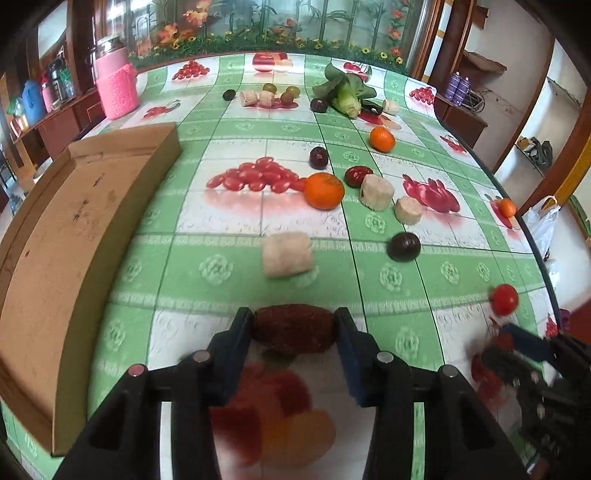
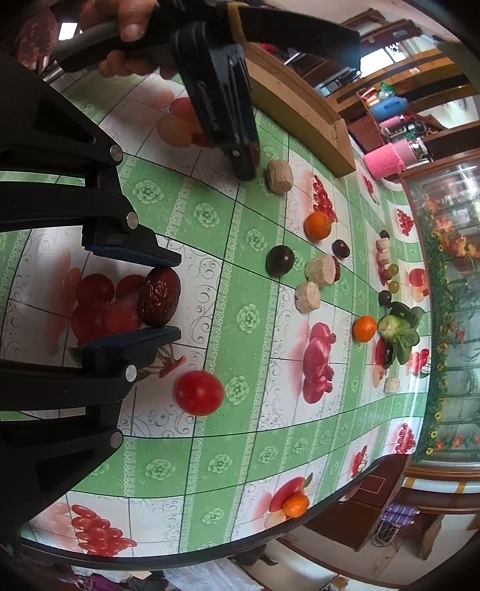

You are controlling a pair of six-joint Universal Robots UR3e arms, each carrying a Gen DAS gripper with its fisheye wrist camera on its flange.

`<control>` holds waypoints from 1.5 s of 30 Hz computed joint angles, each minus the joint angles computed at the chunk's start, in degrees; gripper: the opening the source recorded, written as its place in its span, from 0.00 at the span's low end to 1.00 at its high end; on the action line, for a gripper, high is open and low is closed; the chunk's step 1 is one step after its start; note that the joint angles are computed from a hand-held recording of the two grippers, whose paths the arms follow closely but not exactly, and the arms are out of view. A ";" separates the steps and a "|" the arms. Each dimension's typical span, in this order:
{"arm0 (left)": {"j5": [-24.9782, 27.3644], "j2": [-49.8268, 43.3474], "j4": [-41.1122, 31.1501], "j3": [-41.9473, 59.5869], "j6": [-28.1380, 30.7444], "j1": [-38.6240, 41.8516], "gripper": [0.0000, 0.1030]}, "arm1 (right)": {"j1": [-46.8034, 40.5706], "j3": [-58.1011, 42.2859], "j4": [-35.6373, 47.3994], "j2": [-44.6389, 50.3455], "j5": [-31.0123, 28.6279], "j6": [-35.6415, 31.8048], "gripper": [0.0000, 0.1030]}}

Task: Organize fruits
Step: 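Carry both held red dates over the cardboard box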

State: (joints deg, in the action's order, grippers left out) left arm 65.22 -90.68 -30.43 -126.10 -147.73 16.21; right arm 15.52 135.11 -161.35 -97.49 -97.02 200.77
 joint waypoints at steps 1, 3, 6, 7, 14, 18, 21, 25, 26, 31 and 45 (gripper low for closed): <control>-0.55 1.10 -1.58 -0.06 0.75 0.88 0.47 | 0.37 -0.31 0.07 0.07 -0.42 0.05 0.31; -2.00 4.85 -4.14 -1.48 2.93 3.37 0.47 | 0.87 -0.77 0.16 0.15 -0.74 0.19 0.31; -4.34 9.58 -7.50 -2.75 6.06 6.47 0.47 | 1.48 -1.18 0.47 -0.18 -1.00 0.90 0.31; -5.26 11.10 -9.16 -2.95 7.13 7.56 0.47 | 1.67 -1.42 0.74 -0.32 -1.02 1.27 0.31; -10.25 17.27 -18.62 -2.70 13.86 13.86 0.47 | 5.66 -5.46 3.30 1.67 -4.45 4.16 0.31; -12.03 17.09 -21.62 -1.19 15.79 16.56 0.47 | 8.00 -9.49 5.36 4.59 -5.86 5.73 0.31; -13.27 16.70 -23.46 0.01 17.18 18.96 0.47 | 9.84 -13.88 6.77 7.69 -6.59 6.16 0.31; -14.52 15.65 -24.49 1.55 18.86 22.50 0.47 | 11.99 -21.62 8.57 13.49 -6.79 5.88 0.31; -14.84 14.97 -24.49 2.16 19.04 23.39 0.47 | 12.59 -24.03 9.16 15.24 -6.73 5.58 0.31; -15.04 10.24 -22.30 5.43 18.10 27.24 0.47 | 14.91 -36.41 12.14 24.02 -5.37 3.86 0.31; -8.00 -11.55 -6.67 18.39 9.72 31.25 0.47 | 20.76 -90.11 31.20 57.65 -1.22 -4.05 0.31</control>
State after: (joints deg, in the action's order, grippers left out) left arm 57.22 -102.23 -37.10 -107.71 -138.00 47.46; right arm 36.28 45.01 -130.15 -39.84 -98.24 196.72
